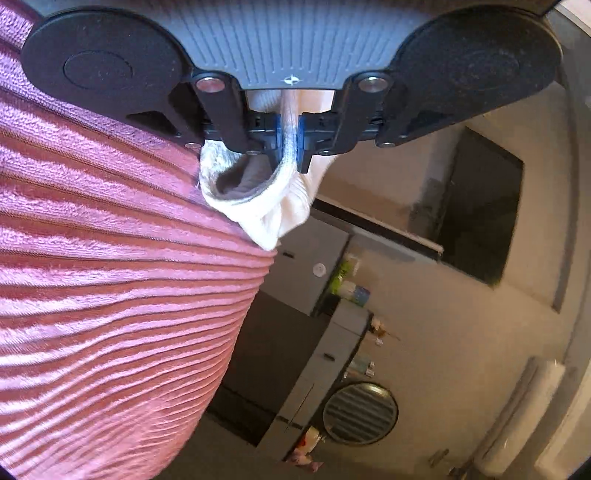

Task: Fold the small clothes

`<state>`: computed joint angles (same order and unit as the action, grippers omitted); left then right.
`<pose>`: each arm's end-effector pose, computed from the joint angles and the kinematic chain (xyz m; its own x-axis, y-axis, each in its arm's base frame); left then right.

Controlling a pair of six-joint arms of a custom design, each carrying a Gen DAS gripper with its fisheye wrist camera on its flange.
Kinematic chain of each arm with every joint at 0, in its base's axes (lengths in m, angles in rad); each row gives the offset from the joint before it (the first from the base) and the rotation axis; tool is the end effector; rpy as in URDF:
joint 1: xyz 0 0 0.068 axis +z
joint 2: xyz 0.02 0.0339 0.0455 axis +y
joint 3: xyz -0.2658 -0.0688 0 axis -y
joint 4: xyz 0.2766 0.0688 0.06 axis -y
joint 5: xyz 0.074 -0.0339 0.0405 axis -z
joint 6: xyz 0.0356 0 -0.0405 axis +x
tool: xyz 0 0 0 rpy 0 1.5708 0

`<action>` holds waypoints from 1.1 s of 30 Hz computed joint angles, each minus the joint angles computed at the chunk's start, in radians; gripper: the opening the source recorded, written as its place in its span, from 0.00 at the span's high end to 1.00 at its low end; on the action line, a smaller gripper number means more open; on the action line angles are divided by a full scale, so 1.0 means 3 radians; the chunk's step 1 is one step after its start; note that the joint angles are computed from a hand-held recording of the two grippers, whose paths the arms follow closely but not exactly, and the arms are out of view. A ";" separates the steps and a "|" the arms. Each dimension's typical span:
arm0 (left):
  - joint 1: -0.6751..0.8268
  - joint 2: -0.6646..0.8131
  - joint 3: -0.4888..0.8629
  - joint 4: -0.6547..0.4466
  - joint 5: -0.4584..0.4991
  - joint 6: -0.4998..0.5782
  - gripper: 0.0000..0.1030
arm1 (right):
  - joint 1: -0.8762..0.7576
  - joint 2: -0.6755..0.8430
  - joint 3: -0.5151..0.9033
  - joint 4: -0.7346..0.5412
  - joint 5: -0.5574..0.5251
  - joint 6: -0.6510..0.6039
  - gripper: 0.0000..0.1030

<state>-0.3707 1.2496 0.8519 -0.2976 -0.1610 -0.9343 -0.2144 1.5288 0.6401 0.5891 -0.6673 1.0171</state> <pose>0.2800 -0.1027 0.2440 -0.5502 -0.6378 -0.5390 -0.3358 0.7600 -0.5565 0.3244 -0.0481 0.1721 -0.5009 0.7929 -0.3470 0.0294 0.4163 0.9087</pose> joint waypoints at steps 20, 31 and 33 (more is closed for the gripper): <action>0.0422 0.0216 0.0543 -0.0343 -0.0391 0.0933 0.91 | 0.0216 -0.0319 0.0057 -0.0960 0.0064 -0.0729 0.91; 0.0530 0.0185 0.0226 -0.0293 -0.0100 0.0949 0.91 | 0.0090 0.0358 0.0047 0.0493 0.0098 0.0497 0.82; 0.0519 0.0201 0.0259 -0.0277 -0.0150 0.0968 0.91 | 0.0134 0.0302 0.0070 0.0325 0.0215 0.0347 0.89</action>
<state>-0.2150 1.3098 0.9295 -0.3806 -0.2061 -0.6440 -0.1742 1.6193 0.6610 0.6867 -0.6027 1.1212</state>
